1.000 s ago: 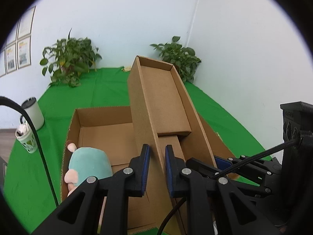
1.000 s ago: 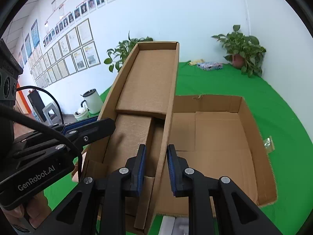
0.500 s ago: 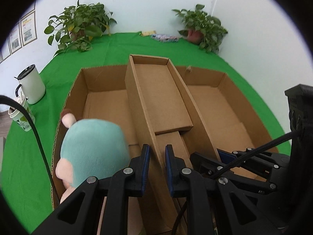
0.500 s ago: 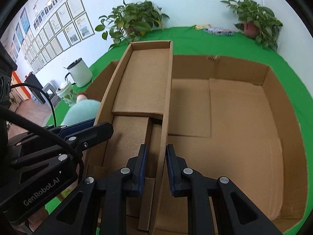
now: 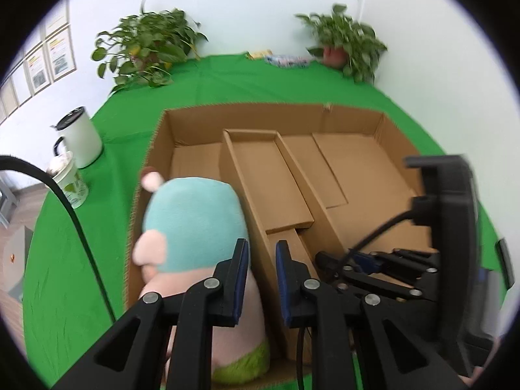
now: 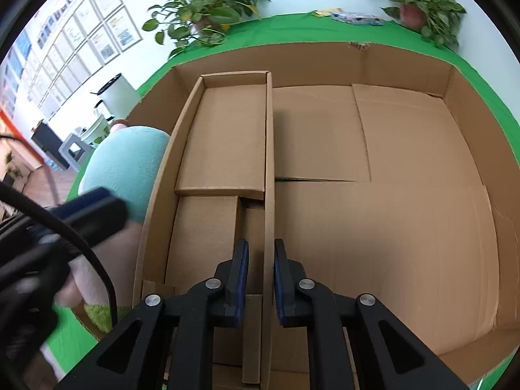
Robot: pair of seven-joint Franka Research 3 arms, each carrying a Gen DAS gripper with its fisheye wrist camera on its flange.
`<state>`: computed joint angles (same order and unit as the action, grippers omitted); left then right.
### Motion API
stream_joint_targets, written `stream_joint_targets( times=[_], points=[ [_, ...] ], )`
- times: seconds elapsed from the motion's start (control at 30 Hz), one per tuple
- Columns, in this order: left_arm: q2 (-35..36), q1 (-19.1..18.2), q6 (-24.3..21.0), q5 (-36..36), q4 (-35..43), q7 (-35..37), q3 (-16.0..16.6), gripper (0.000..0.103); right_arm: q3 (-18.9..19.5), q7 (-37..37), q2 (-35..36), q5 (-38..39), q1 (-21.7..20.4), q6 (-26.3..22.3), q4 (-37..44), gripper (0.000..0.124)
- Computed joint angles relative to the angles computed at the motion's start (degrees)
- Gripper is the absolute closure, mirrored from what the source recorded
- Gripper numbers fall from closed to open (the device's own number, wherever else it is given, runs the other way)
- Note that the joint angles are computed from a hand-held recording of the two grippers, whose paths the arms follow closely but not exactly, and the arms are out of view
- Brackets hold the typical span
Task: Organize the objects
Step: 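Release the tray and withdraw the left tool from the box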
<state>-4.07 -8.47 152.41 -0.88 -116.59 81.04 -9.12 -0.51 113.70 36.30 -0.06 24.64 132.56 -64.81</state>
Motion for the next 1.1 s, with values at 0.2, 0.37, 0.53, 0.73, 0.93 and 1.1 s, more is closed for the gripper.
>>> stream_joint_targets(
  times=[0.2,0.37,0.53,0.73,0.93,1.1],
  points=[
    [-6.7,-0.2,4.5,-3.0,-7.0,-1.9,1.6,0.087,-2.2,4.3,5.0,-4.4,3.3,-8.0,10.3,0.110],
    [-10.9,-1.0,6.4,-3.6,-11.4,-3.1,3.0,0.087,-2.4,5.5,4.9,-6.8,4.2,-9.5,9.9,0.107],
    [-15.3,-1.4,10.5,-3.0,-17.3,-5.3,3.8,0.086,-1.8,8.8,-2.5,-5.4,3.3,-0.2,-3.0,0.105],
    [-19.0,0.2,15.6,4.8,-20.9,-12.1,0.7,0.051,-2.5,9.7,-18.5,-13.6,4.2,16.5,-24.9,0.050],
    [-22.0,8.0,18.9,16.3,-21.7,-24.7,-8.3,0.034,0.4,12.4,-30.8,-16.4,0.6,22.7,-40.8,0.026],
    [-28.2,17.7,22.2,26.1,-24.0,-36.6,-17.9,0.022,3.3,22.8,-42.9,-29.0,-3.0,24.1,-54.6,0.026]
  ],
)
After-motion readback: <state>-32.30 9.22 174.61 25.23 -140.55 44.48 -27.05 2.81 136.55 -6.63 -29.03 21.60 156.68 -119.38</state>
